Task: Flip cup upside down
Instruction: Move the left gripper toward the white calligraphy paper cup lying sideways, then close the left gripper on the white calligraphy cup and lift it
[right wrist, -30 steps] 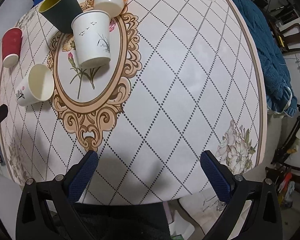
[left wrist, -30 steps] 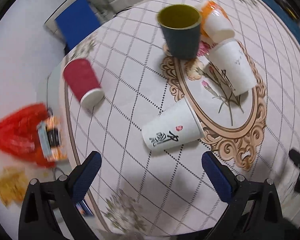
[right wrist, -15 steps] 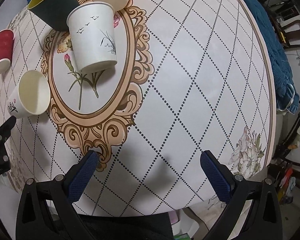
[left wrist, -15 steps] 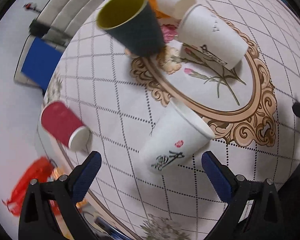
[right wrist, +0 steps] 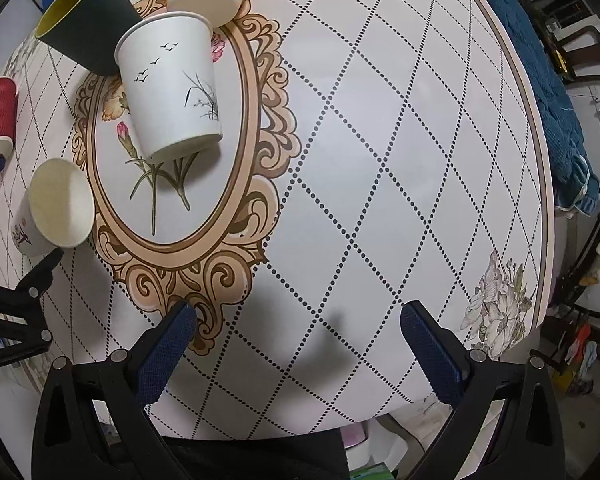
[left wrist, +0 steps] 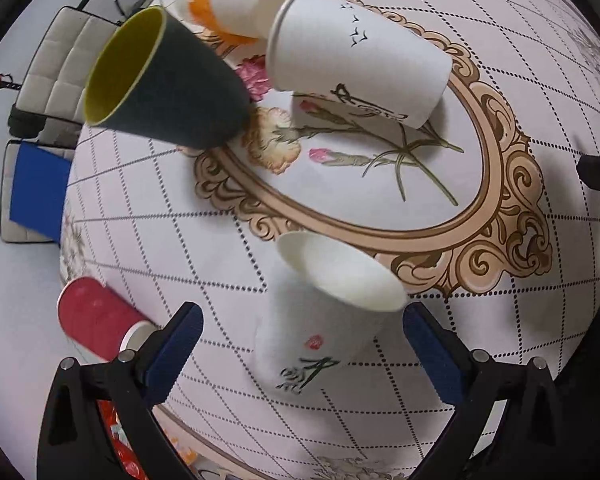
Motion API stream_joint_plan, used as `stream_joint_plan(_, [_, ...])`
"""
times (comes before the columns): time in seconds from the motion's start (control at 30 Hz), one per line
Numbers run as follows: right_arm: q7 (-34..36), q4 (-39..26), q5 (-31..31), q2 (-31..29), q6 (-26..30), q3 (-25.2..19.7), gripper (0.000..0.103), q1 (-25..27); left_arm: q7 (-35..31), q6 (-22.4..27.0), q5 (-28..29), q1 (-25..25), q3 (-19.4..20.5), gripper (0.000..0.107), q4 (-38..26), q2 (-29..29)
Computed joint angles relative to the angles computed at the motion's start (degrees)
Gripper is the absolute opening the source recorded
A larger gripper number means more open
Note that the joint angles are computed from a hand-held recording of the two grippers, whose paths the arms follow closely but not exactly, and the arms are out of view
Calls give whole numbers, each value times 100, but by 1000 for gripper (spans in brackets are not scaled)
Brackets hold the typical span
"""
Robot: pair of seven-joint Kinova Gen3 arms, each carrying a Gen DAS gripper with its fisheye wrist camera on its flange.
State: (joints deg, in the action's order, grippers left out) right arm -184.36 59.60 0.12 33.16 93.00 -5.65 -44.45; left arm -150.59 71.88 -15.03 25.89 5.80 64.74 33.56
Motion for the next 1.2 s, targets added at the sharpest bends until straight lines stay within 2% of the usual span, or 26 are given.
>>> stream_joint_plan(0.07, [-11, 6, 4, -3, -1, 4, 103, 0, -58, 128, 46, -12, 29, 101, -128, 88])
stream_joint_plan(0.17, [-60, 74, 6, -38, -41, 0, 103, -19, -128, 385, 118, -23, 36, 90, -373, 258])
stream_joint_plan(0.23, [-75, 93, 11, -48, -54, -5, 103, -26, -165, 487, 126, -8, 18, 75, -465, 342])
stream_joint_plan(0.3, [-84, 87, 17, -49, -43, -9, 103, -33, -174, 436, 150, -12, 9, 75, -410, 327])
stream_joint_plan(0.37, [-87, 90, 17, -47, -49, -12, 103, -32, -192, 451, 195, -28, 16, 68, -407, 330])
stream_joint_plan(0.53, [-126, 94, 27, -48, -44, -17, 103, -66, 1, 617, 324, -65, -23, 68, -611, 438])
stream_joint_plan(0.67, [-150, 39, 51, -23, -11, -18, 103, -110, 404, 831, 417, -84, -103, 67, -857, 565])
stream_joint_plan(1.0, [-206, -50, 148, -22, 34, -1, 103, -222, 1669, 2102, 740, -309, -249, 67, -1927, 1023])
stream_joint_plan(1.13, [-217, -184, 187, 3, 91, -5, 103, -276, 2036, 2414, 864, -450, -248, 67, -2065, 1041])
stream_joint_plan(1.2, [-211, -212, 206, 9, 99, -4, 103, -308, 2185, 2409, 885, -496, -253, 67, -1951, 961])
